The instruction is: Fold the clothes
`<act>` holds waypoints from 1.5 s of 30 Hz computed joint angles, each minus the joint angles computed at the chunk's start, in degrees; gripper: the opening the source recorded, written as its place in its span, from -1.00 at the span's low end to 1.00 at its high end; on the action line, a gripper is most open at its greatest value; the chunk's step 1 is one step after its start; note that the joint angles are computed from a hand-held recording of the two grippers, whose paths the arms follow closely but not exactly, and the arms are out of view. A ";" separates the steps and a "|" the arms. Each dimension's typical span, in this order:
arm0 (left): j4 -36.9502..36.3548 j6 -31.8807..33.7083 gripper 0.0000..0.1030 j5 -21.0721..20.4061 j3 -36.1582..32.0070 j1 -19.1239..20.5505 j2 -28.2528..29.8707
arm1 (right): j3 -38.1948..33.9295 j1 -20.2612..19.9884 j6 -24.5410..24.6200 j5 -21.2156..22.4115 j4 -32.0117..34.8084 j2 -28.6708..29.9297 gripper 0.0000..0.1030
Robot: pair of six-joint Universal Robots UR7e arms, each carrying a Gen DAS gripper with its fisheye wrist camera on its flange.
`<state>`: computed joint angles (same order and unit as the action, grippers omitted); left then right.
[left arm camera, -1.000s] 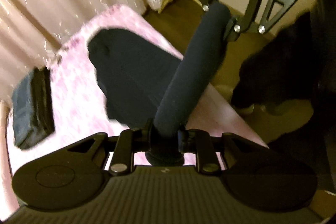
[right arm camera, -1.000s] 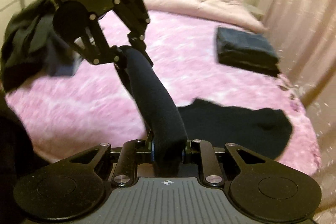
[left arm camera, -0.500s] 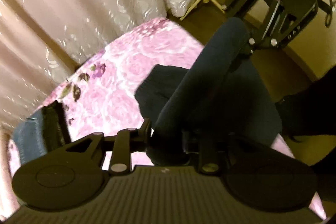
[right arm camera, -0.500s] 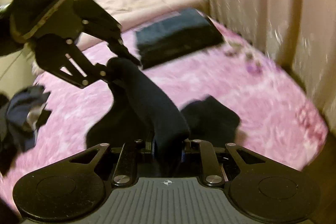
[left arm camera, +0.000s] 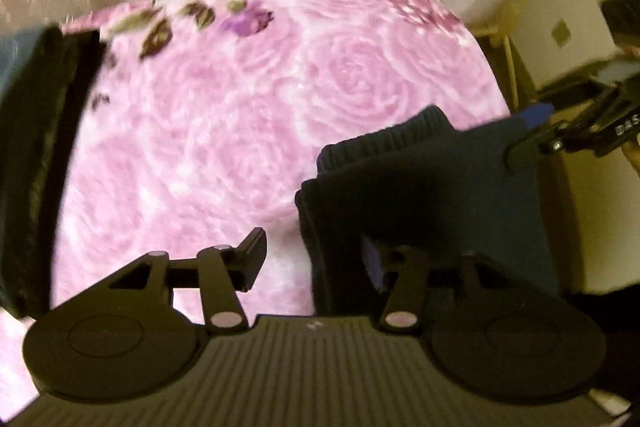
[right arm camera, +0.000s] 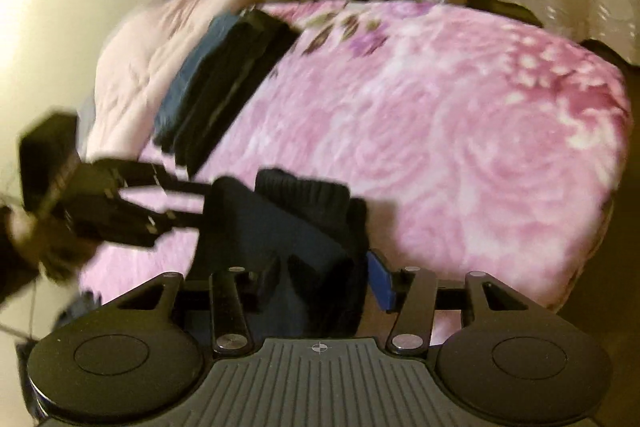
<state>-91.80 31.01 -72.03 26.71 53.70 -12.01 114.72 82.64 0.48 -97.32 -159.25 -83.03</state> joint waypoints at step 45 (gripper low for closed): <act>-22.08 -16.80 -0.31 9.52 55.47 0.92 -38.95 | -4.46 7.62 -8.55 -8.08 3.61 7.95 -0.16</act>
<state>-113.88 14.22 -62.51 82.19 54.62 -50.96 110.26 90.26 -8.07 -105.41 -155.64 -75.07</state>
